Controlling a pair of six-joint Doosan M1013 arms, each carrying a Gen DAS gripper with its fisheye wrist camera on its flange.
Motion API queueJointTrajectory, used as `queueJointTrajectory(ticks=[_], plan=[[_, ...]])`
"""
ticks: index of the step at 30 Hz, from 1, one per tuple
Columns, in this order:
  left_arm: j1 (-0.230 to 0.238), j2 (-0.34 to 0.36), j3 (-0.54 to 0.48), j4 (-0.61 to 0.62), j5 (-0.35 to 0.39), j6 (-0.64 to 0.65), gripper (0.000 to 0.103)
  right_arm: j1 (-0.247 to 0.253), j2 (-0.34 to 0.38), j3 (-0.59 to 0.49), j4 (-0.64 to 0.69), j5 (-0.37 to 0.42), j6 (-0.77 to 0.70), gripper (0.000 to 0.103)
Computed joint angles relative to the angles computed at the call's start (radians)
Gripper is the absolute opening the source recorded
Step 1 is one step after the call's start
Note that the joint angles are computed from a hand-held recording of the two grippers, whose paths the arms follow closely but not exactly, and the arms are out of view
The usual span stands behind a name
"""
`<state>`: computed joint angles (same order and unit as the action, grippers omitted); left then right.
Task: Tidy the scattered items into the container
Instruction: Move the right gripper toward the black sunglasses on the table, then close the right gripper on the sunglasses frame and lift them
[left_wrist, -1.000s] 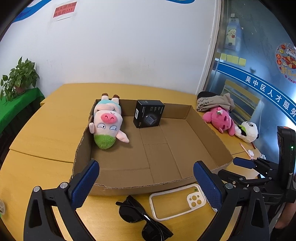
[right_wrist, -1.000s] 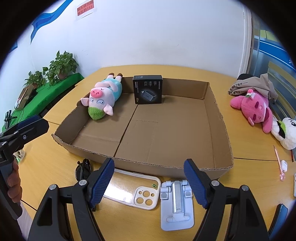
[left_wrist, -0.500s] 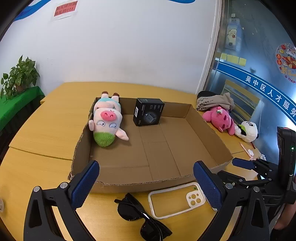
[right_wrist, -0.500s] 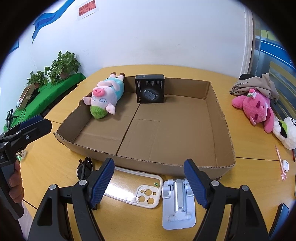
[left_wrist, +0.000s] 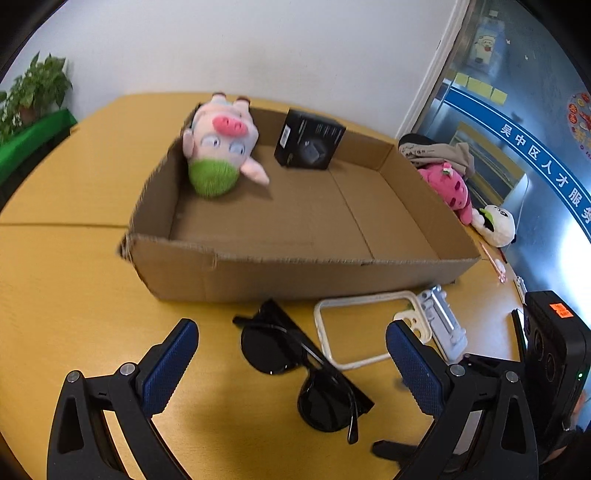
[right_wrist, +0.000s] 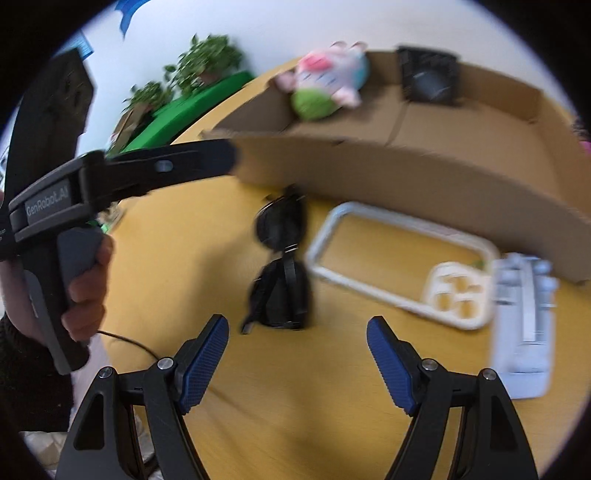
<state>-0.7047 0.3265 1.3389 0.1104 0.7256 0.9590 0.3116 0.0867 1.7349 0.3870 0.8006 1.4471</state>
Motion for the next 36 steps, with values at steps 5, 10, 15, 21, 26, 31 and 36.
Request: queueJointTrajectory(ticks=[5, 10, 15, 21, 26, 31, 36], plan=[[0.022, -0.002, 0.033, -0.113, -0.022, 0.035, 0.102, 0.015, 0.038, -0.026, 0.044, 0.004, -0.022, 0.077], [0.045, -0.001, 0.057, -0.202, -0.029, 0.043, 0.1, 0.049, 0.073, -0.049, -0.041, 0.008, 0.025, 0.079], [0.057, -0.003, 0.077, -0.262, -0.04, 0.072, 0.1, 0.064, 0.071, -0.047, -0.097, -0.012, 0.065, 0.063], [0.072, 0.011, 0.075, -0.391, -0.033, 0.155, 0.098, 0.066, 0.058, -0.034, -0.185, -0.031, 0.142, 0.028], [0.08, 0.017, 0.078, -0.51, -0.042, 0.235, 0.097, 0.044, 0.046, -0.014, -0.074, -0.034, 0.087, 0.02], [0.089, 0.026, 0.073, -0.602, -0.034, 0.28, 0.07, 0.025, 0.042, 0.005, 0.055, -0.037, 0.015, 0.017], [0.103, 0.041, 0.07, -0.689, -0.007, 0.305, 0.034, 0.018, 0.035, 0.023, 0.143, -0.046, -0.072, 0.013]])
